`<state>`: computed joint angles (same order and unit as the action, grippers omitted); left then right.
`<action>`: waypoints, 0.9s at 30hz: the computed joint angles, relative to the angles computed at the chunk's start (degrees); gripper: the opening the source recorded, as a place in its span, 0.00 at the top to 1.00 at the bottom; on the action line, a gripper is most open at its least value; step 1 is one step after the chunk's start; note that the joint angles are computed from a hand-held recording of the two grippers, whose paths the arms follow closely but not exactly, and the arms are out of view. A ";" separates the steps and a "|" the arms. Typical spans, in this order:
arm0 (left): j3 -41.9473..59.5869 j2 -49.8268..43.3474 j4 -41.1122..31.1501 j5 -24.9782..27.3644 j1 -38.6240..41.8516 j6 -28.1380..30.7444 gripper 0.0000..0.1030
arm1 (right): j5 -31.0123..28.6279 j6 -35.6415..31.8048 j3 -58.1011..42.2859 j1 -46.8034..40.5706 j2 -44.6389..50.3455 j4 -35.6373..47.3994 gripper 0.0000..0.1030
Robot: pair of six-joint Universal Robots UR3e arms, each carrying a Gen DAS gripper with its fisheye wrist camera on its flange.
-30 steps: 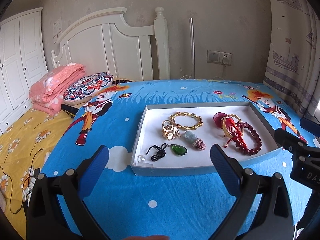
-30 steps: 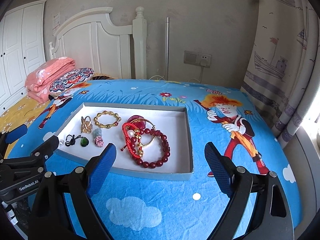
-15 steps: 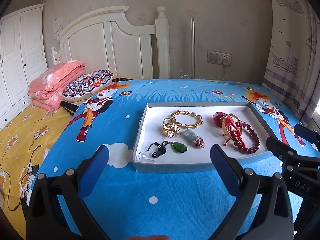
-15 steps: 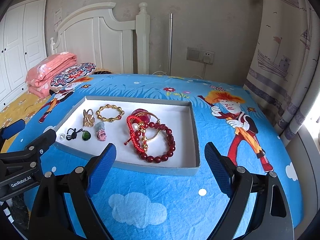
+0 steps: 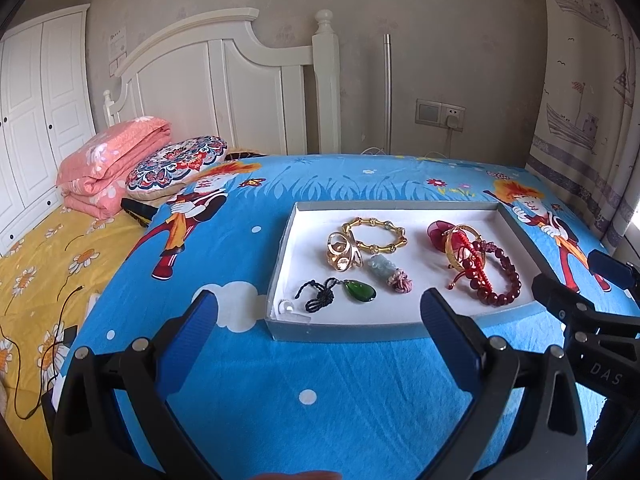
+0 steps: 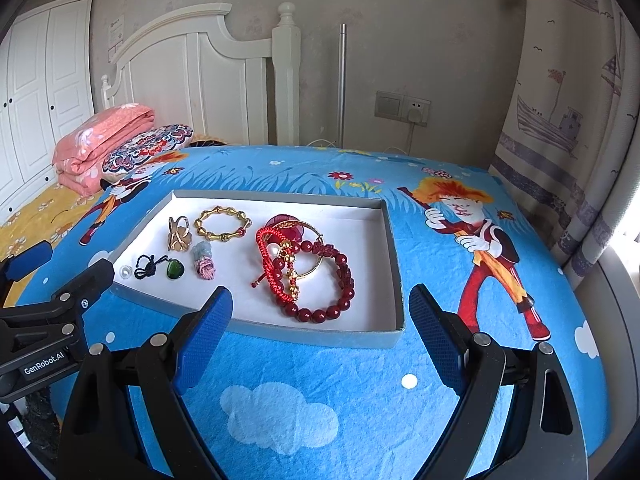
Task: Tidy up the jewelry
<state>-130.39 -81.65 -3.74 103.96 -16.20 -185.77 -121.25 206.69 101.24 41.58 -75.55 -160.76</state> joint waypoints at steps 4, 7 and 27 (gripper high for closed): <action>0.05 -0.02 -0.23 -0.08 0.01 -0.05 0.05 | 0.22 0.09 0.04 -0.05 -0.09 0.06 0.18; 0.13 -0.25 -0.31 -0.14 0.03 -0.08 0.05 | 0.20 0.19 -0.32 0.15 0.16 0.35 0.18; -0.85 -0.12 0.17 -1.16 0.68 -0.15 0.05 | 0.27 0.34 -0.99 0.86 1.01 0.49 0.18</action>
